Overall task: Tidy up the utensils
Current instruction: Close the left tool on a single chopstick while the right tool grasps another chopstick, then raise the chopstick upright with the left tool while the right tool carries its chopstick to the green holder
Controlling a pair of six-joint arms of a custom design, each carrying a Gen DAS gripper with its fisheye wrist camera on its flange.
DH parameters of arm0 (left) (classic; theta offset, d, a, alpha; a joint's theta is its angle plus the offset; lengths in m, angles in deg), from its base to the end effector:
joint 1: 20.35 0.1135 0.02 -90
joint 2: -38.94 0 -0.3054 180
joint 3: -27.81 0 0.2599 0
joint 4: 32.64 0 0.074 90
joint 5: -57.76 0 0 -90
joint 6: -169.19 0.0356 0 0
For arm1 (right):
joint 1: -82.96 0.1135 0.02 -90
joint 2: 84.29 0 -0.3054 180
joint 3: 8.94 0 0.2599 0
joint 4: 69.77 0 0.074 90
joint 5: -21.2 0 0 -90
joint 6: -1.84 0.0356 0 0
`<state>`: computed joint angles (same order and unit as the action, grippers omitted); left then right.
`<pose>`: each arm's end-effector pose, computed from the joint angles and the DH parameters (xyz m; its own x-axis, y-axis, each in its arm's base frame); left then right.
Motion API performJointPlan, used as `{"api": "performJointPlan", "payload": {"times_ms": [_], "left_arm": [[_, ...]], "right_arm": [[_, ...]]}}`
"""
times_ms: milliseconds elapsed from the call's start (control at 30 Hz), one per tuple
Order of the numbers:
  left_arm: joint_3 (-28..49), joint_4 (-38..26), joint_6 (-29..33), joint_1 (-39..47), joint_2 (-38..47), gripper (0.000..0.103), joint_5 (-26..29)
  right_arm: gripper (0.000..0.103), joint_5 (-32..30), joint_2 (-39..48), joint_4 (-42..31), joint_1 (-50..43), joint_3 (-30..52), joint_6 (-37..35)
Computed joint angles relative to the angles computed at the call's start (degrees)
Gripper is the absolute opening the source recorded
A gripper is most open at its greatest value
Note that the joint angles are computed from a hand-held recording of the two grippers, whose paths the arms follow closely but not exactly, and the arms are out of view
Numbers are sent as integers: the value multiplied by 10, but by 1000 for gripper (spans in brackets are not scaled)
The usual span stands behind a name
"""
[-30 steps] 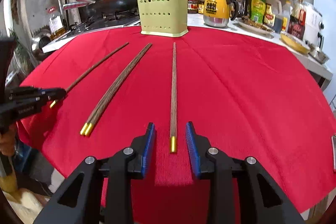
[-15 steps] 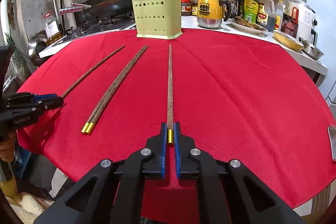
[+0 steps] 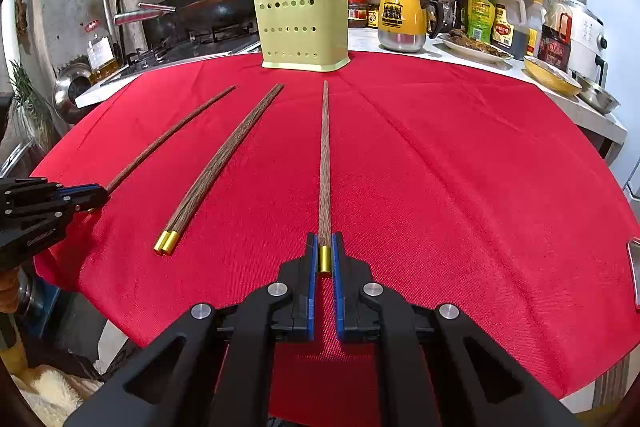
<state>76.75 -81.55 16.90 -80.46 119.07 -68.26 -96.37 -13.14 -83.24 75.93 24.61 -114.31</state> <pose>0.1216 -0.1696 0.1785 -0.8045 -0.0373 -0.5928 -0.1320 0.9843 0.1172 0.1941 -0.0073 0.1618 -0.6136 -0.3180 -0.7227 -0.5020 0.8636 0.0463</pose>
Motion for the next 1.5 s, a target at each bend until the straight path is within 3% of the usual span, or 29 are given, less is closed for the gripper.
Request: {"api": "performJointPlan", "payload": {"times_ms": [233,367,633,767,1000,1267,1500], "left_arm": [[3,-12,-11,-10,2,7,-1],[-12,13,1,-7,-31,7,-12],[20,-55,3,-17,-133,7,-119],[61,-89,37,-20,-179,7,-189],[115,-83,120,-13,-221,7,-250],[118,-40,181,-3,-240,7,-240],[107,21,249,52,-261,7,-188]], "right_arm": [[8,4,-3,4,3,-3,1],[7,-1,-2,1,1,1,13],[7,-60,-68,-72,-37,49,19],[7,-103,-107,-113,-60,95,34],[7,-153,-156,-127,-67,184,90],[7,-112,-137,-98,-20,237,118],[7,-64,-93,-76,21,266,132]]}}
